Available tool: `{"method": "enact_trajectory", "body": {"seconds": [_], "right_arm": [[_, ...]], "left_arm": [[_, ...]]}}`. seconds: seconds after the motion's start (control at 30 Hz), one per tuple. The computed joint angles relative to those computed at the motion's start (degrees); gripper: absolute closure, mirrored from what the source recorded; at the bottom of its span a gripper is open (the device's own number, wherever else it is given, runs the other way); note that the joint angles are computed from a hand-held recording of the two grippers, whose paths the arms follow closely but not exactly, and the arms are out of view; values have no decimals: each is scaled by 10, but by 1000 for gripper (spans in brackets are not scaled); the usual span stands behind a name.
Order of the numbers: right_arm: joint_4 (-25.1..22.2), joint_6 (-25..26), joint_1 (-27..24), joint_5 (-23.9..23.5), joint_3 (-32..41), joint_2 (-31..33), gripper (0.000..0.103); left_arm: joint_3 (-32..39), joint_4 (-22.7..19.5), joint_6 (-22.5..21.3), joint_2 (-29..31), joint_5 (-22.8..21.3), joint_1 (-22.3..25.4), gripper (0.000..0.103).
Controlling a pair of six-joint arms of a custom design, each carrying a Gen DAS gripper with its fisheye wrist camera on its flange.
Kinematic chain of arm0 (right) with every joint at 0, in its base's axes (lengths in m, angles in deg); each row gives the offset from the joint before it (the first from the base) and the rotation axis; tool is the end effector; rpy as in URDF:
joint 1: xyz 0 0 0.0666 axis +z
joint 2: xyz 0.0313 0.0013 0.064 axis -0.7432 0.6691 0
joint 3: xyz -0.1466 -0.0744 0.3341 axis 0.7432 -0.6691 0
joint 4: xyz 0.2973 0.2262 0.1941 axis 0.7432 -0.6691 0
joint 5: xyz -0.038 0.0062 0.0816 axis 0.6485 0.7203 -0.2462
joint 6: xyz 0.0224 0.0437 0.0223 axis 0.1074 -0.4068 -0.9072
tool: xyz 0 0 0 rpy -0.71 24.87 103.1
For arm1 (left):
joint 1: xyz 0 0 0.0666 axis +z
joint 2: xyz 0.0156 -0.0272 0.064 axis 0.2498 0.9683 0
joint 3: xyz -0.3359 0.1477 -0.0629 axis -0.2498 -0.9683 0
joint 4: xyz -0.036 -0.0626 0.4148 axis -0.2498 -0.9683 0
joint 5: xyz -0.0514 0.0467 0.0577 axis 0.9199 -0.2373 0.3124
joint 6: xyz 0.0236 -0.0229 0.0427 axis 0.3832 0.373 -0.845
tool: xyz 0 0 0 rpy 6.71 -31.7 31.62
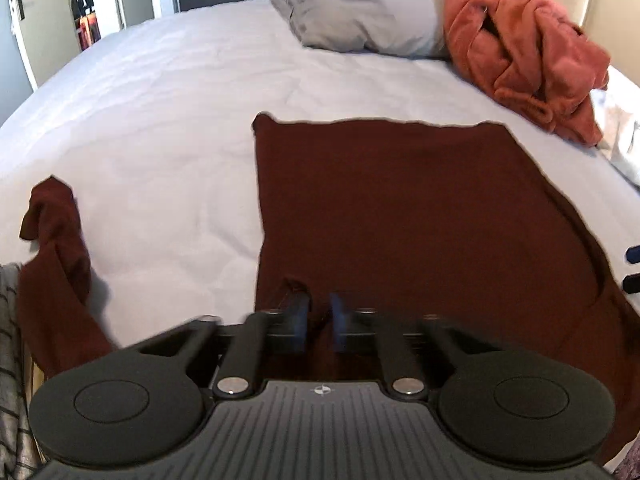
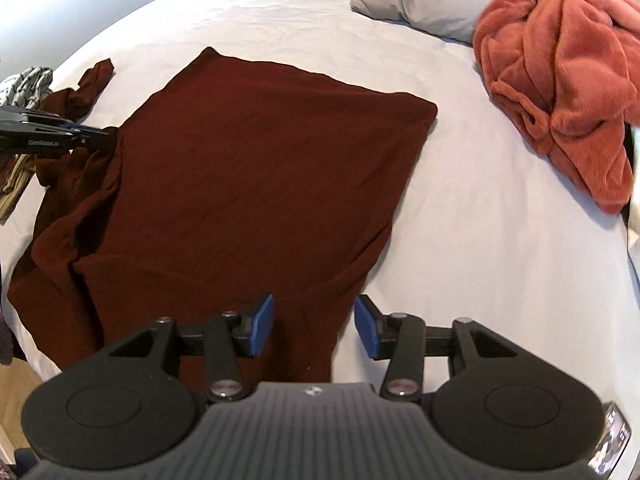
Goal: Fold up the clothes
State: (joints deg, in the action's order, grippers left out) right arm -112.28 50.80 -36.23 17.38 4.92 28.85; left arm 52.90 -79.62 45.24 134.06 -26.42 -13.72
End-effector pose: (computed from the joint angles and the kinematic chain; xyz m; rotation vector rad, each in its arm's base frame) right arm 0.5055 0.1070 0.4304 -0.2471 2.6204 0.1559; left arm 0.6182 -0.3325 0.4302 0.5794 2.4358 -0.2349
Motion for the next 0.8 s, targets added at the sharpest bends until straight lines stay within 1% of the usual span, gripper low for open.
{"method": "enact_trajectory", "body": {"seconds": [0.17,0.23,0.4,0.47,0.53,0.67,0.77,0.8], "right_arm": [[3,13,5,5,0,-2,53],[6,9,5,4,-1,-5,52],[11,2,10,-8,-7,-15,52],[11,3,14,-11,-9,-18,52],[11,6,20,-12,-10,-19,52],[9,8,31,-15,-6,-17,51],[10,5,38,-15,-1,-14,49],[9,4,41,-16,0,-13,49]], "left_arm": [[-77,61,21,-70,39,9,103],[-98,70,23,-102,57,12,103],[-134,71,-5,-171,98,30,103],[-143,62,-21,-190,111,40,103],[-158,42,-47,-210,120,50,103],[-204,-15,-91,-255,111,67,103],[-245,-55,-108,-283,105,79,103],[-256,-66,-112,-289,97,82,103]]}}
